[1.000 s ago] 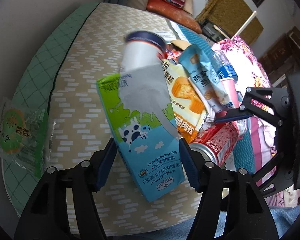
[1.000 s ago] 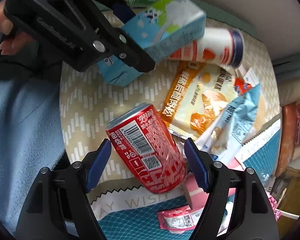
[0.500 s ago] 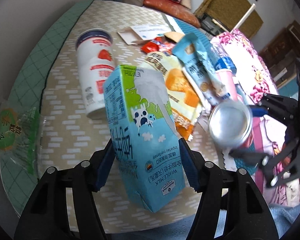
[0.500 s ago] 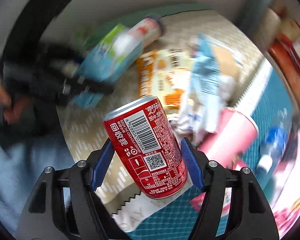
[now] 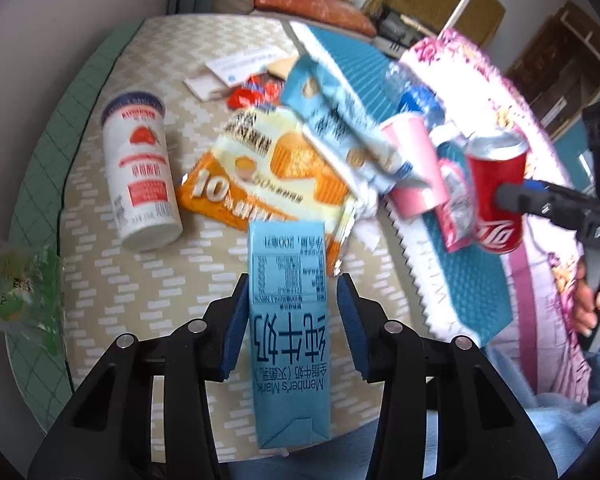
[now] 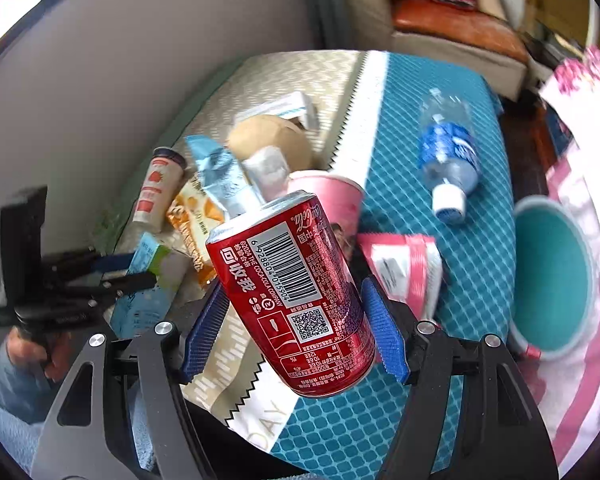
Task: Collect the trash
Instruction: 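Carry the milk carton and red can over the teal bin with both tools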
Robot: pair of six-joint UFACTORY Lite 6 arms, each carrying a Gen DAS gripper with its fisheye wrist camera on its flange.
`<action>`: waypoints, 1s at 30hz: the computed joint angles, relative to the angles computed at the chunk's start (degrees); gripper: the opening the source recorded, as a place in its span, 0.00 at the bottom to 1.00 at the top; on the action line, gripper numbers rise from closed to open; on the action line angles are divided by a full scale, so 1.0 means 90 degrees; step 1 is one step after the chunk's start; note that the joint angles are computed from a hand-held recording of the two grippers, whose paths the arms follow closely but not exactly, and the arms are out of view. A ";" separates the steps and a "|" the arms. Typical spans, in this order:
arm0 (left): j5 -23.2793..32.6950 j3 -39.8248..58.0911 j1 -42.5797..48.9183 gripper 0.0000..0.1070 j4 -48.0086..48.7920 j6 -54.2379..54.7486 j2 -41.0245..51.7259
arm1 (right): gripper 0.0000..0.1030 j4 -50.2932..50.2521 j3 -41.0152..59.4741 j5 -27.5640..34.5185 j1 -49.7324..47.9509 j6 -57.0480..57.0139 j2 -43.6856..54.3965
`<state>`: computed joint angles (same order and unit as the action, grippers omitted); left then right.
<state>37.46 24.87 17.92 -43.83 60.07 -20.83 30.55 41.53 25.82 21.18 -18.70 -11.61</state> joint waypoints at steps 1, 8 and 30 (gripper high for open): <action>-0.0148 -0.0043 -0.0090 0.42 0.0164 -0.0127 0.0098 | 0.63 -0.0036 -0.0182 0.0002 0.0028 0.0089 -0.0204; -0.0205 -0.0271 0.0245 0.35 0.0542 -0.0099 0.0407 | 0.63 0.0179 -0.0325 0.0024 -0.0099 0.0009 -0.0387; -0.0757 0.3822 -0.4836 0.34 0.1314 -0.4199 0.2276 | 0.63 0.2773 0.0222 0.1736 -0.5553 -0.3571 -0.0025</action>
